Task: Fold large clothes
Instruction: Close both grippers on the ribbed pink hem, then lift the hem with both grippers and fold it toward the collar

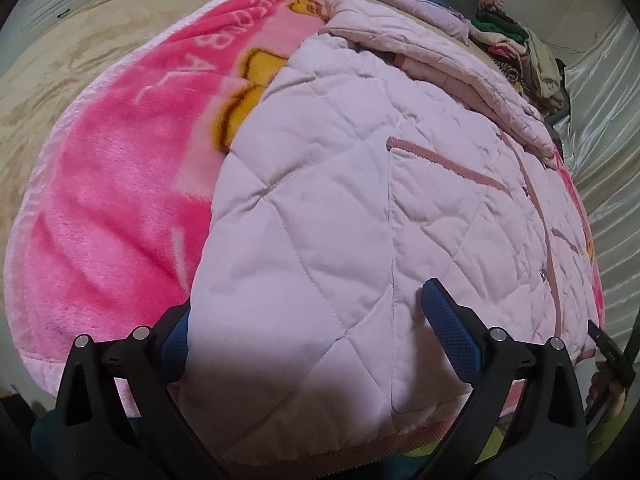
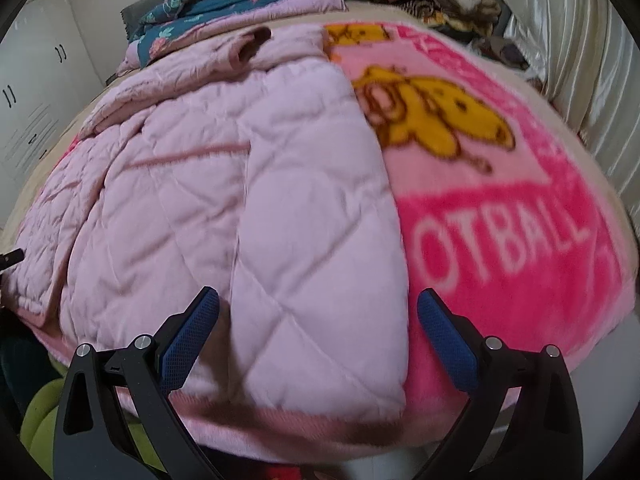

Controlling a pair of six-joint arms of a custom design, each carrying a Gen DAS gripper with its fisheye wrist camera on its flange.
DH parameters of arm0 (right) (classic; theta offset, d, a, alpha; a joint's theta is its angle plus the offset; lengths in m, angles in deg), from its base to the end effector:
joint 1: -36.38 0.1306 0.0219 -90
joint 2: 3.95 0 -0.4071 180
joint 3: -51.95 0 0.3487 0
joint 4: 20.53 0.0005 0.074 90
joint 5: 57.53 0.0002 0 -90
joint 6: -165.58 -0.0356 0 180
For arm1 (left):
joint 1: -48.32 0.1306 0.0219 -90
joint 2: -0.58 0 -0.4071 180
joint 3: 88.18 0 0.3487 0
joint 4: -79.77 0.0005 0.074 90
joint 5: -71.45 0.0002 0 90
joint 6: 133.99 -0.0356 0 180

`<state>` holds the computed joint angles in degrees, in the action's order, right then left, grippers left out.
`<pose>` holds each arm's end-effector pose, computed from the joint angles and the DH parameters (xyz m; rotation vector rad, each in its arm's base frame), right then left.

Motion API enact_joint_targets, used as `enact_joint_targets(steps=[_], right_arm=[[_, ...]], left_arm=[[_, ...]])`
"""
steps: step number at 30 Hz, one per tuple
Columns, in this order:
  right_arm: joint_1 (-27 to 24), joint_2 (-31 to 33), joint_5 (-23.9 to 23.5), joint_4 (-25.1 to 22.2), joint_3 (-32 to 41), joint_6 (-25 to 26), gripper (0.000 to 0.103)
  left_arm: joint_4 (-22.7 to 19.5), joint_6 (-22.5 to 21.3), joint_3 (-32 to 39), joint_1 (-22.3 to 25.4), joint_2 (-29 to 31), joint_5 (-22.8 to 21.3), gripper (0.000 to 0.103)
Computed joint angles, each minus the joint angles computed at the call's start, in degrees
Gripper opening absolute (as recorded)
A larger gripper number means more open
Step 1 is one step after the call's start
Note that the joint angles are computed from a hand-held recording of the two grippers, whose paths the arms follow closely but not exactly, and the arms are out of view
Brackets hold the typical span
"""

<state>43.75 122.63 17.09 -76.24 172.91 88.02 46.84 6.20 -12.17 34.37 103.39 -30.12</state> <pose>0.6567 0.0940 0.3282 -0.5383 2.5586 0.3230 0.4656 -0.1088 0.2762 -0.8716 2.4355 -0.1494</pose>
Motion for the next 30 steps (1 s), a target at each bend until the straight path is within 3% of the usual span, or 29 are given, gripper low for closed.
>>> enact_joint_targets(steps=[8,9,11,12,14,16,17,22,30], right_arm=[[-1.5,-0.9,-5.8,-1.4,-3.6,-0.1,0.095],[-1.6,-1.1,-6.9,-1.4,-3.8,0.1,0.088],[-1.6,-1.6,-9.5,-1.5,-4.3,1.4,0.063],[-1.5,-2.3,-9.7,-0.7,-5.1,2.6,0.056],[-1.5,-3.2,-10.8,0.9,-5.9,3.3,0.032],[-1.6,-3.8,-12.7,1.9,-5.6,2.8,0.023],[-1.6,-4.0,-13.6,2.3,-5.3,2.9,0.021],[-1.3,-4.4,-17.4,5.5,-2.9,1.8,0.018],[-1.0,-3.5,-21.9,11.9,3.1,-3.9,0.017]], left_arm=[[-0.4,-0.5,0.8,-1.7,0.5,-1.5,0.093],[-0.3,-0.6,0.9,-2.0,0.5,-1.9,0.093],[-0.1,-0.8,1.0,-2.6,0.5,-2.5,0.093],[-0.2,-0.9,1.0,-2.9,0.5,-3.0,0.089],[-0.3,-1.2,1.0,-3.4,0.3,-4.0,0.083],[0.1,-1.3,0.8,-3.8,-0.1,-4.9,0.070],[0.0,-1.5,0.8,-3.9,-0.3,-5.3,0.066],[0.0,-1.7,0.1,-4.7,-2.3,-8.8,0.021],[1.2,-4.7,1.5,-5.1,-4.2,-11.6,0.014]])
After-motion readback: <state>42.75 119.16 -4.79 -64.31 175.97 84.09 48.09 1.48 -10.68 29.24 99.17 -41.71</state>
